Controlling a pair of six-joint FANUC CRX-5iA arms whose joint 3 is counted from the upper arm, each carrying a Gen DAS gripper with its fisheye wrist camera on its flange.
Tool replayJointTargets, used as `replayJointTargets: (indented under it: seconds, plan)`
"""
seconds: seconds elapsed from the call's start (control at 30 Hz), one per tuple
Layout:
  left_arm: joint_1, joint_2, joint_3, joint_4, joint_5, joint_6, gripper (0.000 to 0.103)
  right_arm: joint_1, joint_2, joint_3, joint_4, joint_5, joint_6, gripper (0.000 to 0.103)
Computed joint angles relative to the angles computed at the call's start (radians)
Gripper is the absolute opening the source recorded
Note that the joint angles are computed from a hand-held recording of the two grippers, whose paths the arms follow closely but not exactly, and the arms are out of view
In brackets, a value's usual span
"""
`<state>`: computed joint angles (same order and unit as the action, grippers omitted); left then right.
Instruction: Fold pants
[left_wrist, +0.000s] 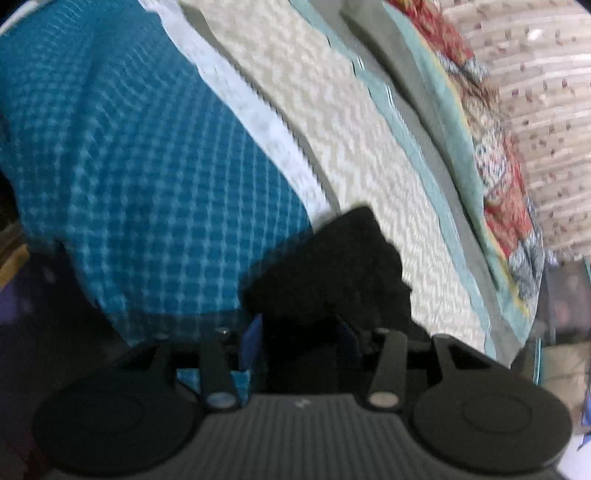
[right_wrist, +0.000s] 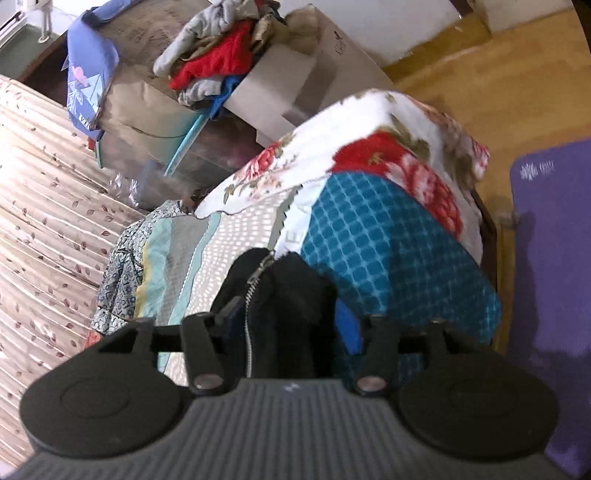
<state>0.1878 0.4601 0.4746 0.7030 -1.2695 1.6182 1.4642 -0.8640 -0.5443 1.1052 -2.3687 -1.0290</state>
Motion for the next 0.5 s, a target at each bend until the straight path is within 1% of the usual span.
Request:
replayJointTargets:
  seconds: [0.07, 0.1, 0.17, 0.23, 0.3, 0.33, 0.37, 0.43, 0.5]
  plan:
    - [0.008, -0.012, -0.005, -0.012, 0.027, 0.005, 0.045, -0.086, 0.003, -0.001, -0.004, 0.070, 0.059, 0.061]
    - [0.010, -0.012, 0.003, -0.027, 0.032, 0.018, 0.045, -0.144, 0.004, 0.003, -0.023, 0.120, 0.090, 0.061]
    - [0.012, -0.015, 0.003, -0.036, 0.044, 0.041, 0.045, -0.179, -0.006, 0.006, -0.064, 0.159, 0.074, 0.062]
    - [0.015, -0.015, -0.002, -0.029, 0.047, 0.037, 0.046, -0.193, -0.016, -0.011, -0.058, 0.222, 0.060, 0.062]
    - [0.011, -0.011, 0.004, -0.032, 0.049, 0.029, 0.049, -0.279, 0.015, -0.001, -0.054, 0.317, 0.161, 0.062]
    - [0.007, -0.007, 0.011, -0.031, 0.050, 0.020, 0.049, -0.312, 0.027, 0.007, -0.058, 0.346, 0.205, 0.062]
    - [0.002, -0.002, 0.016, -0.031, 0.055, 0.014, 0.050, -0.349, 0.043, 0.015, -0.068, 0.370, 0.237, 0.063]
    - [-0.003, -0.003, 0.011, -0.028, 0.074, 0.000, 0.054, -0.391, 0.052, 0.019, -0.095, 0.379, 0.220, 0.065]
    - [-0.007, -0.004, 0.006, -0.033, 0.102, -0.005, 0.061, -0.378, 0.028, -0.002, -0.087, 0.373, 0.162, 0.065]
